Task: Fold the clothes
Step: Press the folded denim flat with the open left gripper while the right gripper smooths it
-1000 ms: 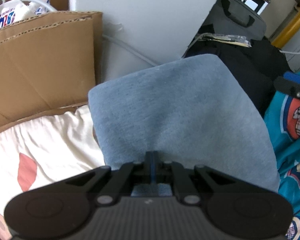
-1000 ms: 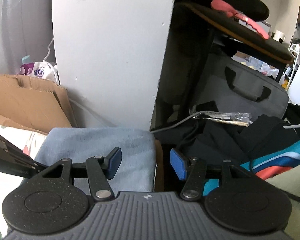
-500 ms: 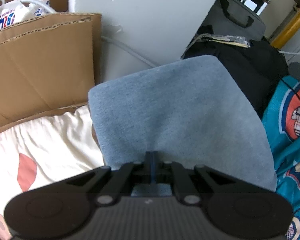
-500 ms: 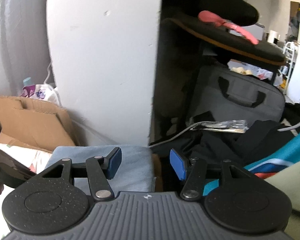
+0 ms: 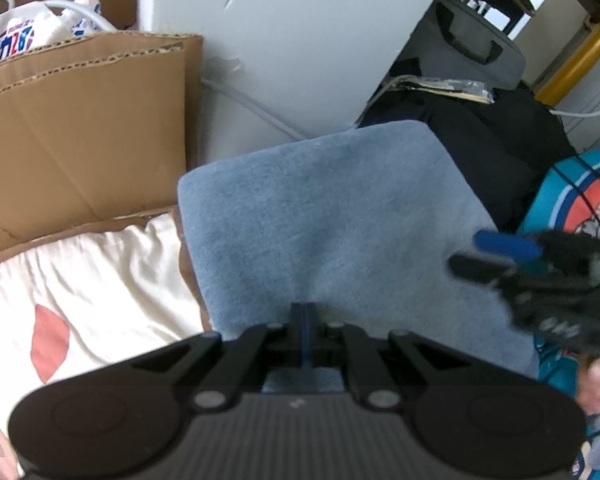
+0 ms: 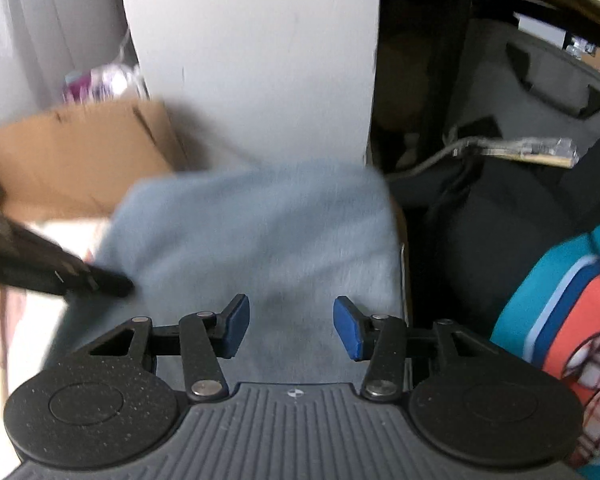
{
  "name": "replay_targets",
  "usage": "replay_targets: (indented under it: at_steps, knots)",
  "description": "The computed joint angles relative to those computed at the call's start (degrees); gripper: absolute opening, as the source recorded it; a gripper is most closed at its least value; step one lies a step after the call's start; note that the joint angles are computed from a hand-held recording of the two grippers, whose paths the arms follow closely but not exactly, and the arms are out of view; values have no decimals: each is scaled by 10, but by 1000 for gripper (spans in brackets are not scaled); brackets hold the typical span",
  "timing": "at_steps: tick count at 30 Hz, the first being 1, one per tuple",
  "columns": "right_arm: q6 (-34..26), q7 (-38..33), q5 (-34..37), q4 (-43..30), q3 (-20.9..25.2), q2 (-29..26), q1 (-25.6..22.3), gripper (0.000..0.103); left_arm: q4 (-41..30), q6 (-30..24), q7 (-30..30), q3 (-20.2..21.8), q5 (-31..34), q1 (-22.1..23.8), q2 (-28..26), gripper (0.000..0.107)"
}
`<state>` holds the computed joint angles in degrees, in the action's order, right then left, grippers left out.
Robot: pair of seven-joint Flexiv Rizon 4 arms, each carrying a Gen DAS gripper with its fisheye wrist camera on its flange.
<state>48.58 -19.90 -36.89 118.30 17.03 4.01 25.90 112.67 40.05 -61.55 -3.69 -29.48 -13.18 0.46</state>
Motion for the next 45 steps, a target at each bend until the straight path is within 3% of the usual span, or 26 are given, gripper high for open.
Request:
replay_targets:
  at_steps: [12,19,21,22,23,26,34,39,42,45]
  knots:
    - [-13,-29,47,26,11,23,4,51,51,38,75,7,-10,-16,44,3]
    - [6,-37,25,-1,4,15,-4,51,40,-15,93,11,47,-11,69,3]
    - [15,-55,26,-15,0,1,-2,47,26,-36,85,10,61,-8,70,4]
    - [23,-65,32,-20,-2,-6,-1,38,22,-36,82,10,60,-8,69,4]
    - [34,-70,34,-25,-4,-13,0,33,20,-32,79,9,57,-8,67,9]
    - [61,-63,19,-31,-10,-34,2,33,13,-17,70,8,45,-9,60,21]
    - [117,9,-26,0,-23,-45,-1,35,15,44,59,1,-16,-14,15,23]
    - [103,-27,12,-9,-21,-42,0,33,8,64,56,-3,-15,-14,9,23]
    - [111,-5,-40,-9,-28,-36,-9,30,-4,71,47,-5,-8,-13,1,24]
    - [110,-13,-32,-27,-35,-45,-17,30,-11,83,41,-8,-8,-12,-12,24]
